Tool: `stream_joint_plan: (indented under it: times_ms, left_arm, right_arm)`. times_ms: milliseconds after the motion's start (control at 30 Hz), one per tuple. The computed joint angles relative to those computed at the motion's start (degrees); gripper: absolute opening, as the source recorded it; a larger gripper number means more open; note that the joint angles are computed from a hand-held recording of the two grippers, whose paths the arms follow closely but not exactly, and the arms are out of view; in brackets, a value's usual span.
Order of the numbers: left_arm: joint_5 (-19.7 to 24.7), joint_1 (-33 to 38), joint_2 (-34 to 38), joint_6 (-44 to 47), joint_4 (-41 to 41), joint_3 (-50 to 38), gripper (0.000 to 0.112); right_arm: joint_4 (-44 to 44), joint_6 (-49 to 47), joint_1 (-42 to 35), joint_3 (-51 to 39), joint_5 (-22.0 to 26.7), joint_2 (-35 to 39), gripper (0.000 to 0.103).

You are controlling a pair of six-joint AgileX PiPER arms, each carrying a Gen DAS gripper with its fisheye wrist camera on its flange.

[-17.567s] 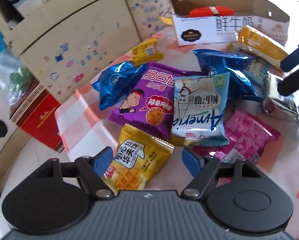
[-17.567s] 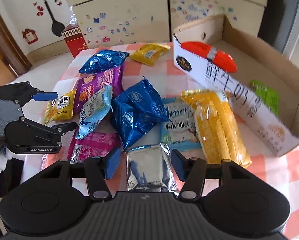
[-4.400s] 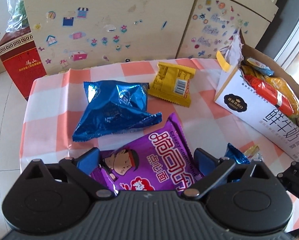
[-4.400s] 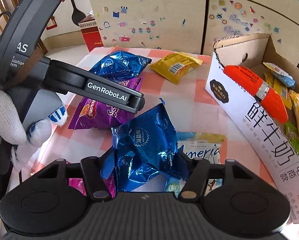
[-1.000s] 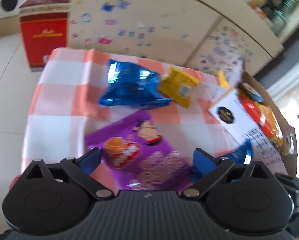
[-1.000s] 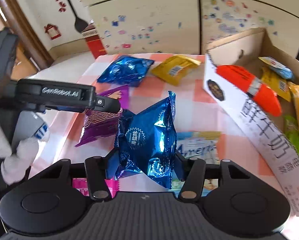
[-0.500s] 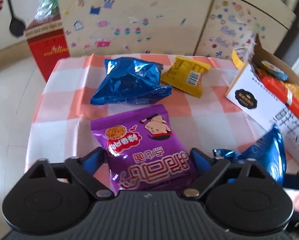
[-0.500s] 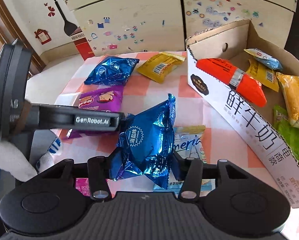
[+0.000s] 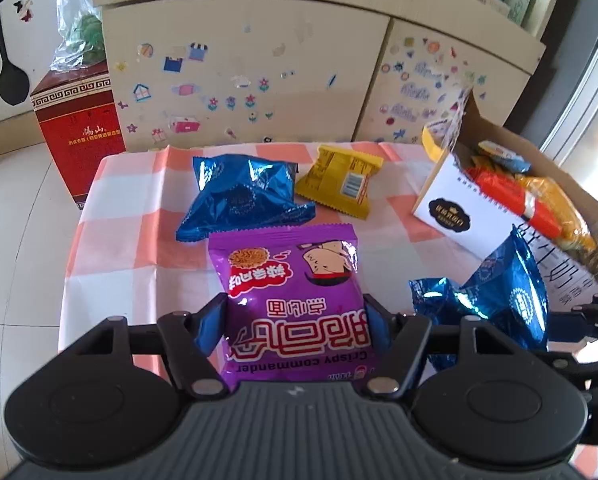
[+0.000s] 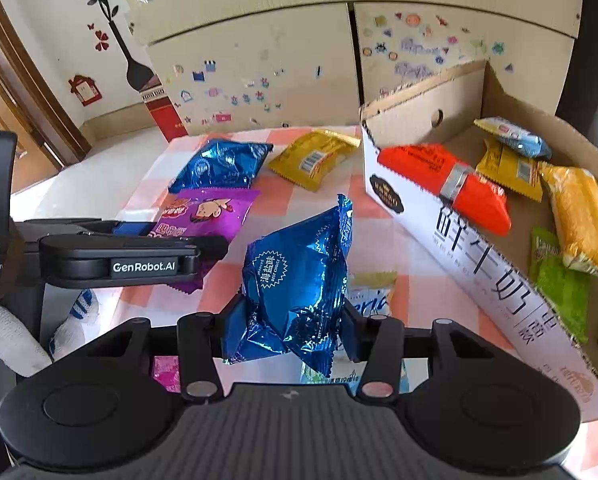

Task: Organize snacks
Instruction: 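Carry blue foil packet in right tool while left tool carries purple packet to box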

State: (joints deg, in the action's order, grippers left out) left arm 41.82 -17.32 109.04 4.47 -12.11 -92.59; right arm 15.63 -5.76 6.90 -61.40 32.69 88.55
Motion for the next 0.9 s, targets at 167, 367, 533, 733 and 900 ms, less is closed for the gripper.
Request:
stream_joint_plan:
  times_ms: [167,367,533,733,900]
  left_arm:
    - [-1.3,-0.1,-1.7,1.8,-2.1,1.1,0.068]
    - [-3.7,-1.7,-3.2,3.4,-2.3,0.8,0.068]
    - [-7.5,-3.7,-3.8,2.4,1.1,0.0,0.068]
    - [-9.0,-5.9,-3.2,1.0,2.4,-2.7,0.068]
    - [-9.6,-7.8,-1.5,1.1,1.8,-5.9,0.068]
  right_arm:
    - [-1.5,1.2,-0.4,-0.4,-0.7,-1.0,0.055]
    - [-2.8,2.0,-1.6,-0.6,-1.7,-2.9,0.055]
    - [-4.7,3.4,-2.7,-1.1,-2.8,-4.4,0.055]
    - [-4.9,3.9,-5.4,-2.1,-3.7,-6.2,0.055]
    - [-3.7,3.1,-8.1,-2.8,-4.6,-7.7,0.055]
